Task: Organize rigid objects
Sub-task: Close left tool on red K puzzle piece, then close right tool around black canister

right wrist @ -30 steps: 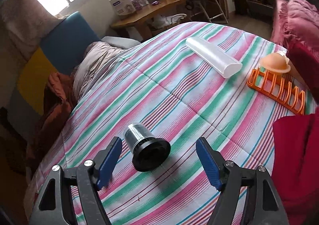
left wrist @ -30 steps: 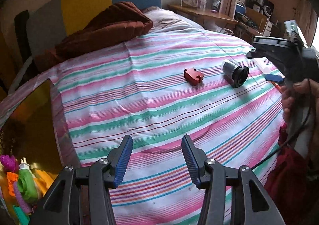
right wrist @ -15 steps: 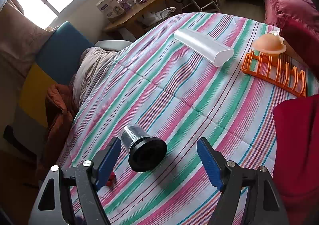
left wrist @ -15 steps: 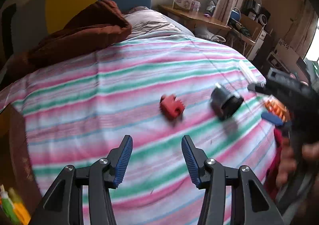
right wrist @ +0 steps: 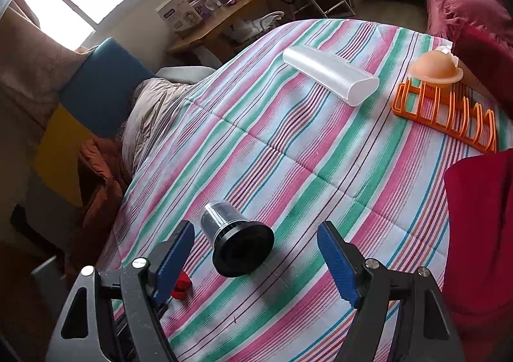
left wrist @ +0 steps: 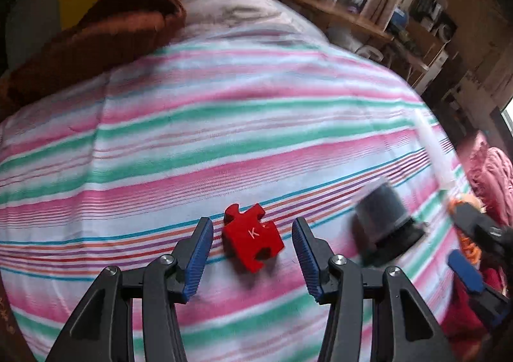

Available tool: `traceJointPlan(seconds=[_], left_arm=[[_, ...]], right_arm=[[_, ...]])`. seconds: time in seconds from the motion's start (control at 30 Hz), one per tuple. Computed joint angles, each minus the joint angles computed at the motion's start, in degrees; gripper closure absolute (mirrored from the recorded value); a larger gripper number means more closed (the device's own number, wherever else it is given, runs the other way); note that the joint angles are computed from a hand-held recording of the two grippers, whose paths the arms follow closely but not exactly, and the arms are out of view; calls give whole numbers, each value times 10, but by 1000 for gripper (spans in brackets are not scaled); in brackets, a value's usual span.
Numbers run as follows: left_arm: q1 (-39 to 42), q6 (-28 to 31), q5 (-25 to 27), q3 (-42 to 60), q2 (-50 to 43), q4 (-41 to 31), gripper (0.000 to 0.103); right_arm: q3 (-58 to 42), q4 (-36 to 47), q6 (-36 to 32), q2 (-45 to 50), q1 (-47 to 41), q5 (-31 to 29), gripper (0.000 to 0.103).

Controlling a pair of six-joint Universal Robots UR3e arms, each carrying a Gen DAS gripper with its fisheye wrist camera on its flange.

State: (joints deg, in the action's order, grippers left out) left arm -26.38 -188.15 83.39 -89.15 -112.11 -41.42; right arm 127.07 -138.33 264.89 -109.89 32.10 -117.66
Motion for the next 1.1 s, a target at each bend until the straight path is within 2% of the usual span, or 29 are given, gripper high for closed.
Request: traceJointPlan(seconds=[0.03, 0.07, 0.1, 0.27, 0.43, 0.6, 0.7, 0.8, 0.9, 1.03, 1.07, 1.1], left_arm=[[-2, -1, 6, 4, -9, -2, 57], [-6, -1, 21, -16, -4, 30, 60], [-10, 4, 32, -32, 3, 47, 60], [3, 55, 14, -167, 85, 118, 60], [29, 119, 1, -347, 229, 177, 60], [78, 183, -15, -501, 410, 164, 61], [111, 217, -34, -556, 501, 136, 61], [116, 225, -39, -572, 517, 144, 61], [115, 221, -41, -573, 505, 158, 61], [119, 218, -46, -584, 507, 174, 61], [120, 216, -46, -585, 509, 174, 61], [122, 213, -48, -588, 511, 176, 61]], right_arm=[[0, 0, 0, 1, 1, -2, 23], [-3, 4, 1, 3, 1, -3, 23], [-2, 4, 1, 3, 0, -2, 23], [-1, -11, -11, 8, -2, 1, 24], [14, -5, 10, -11, -6, 4, 24], [-4, 4, -12, 5, -8, 18, 23], [-45, 22, -75, 38, -17, 39, 23], [-110, 52, -196, 83, -47, 77, 24], [-245, 165, -349, 178, -64, 90, 23], [-366, 291, -443, 284, -61, 72, 20], [-380, 308, -453, 303, -61, 71, 21], [-384, 314, -459, 316, -61, 71, 34]])
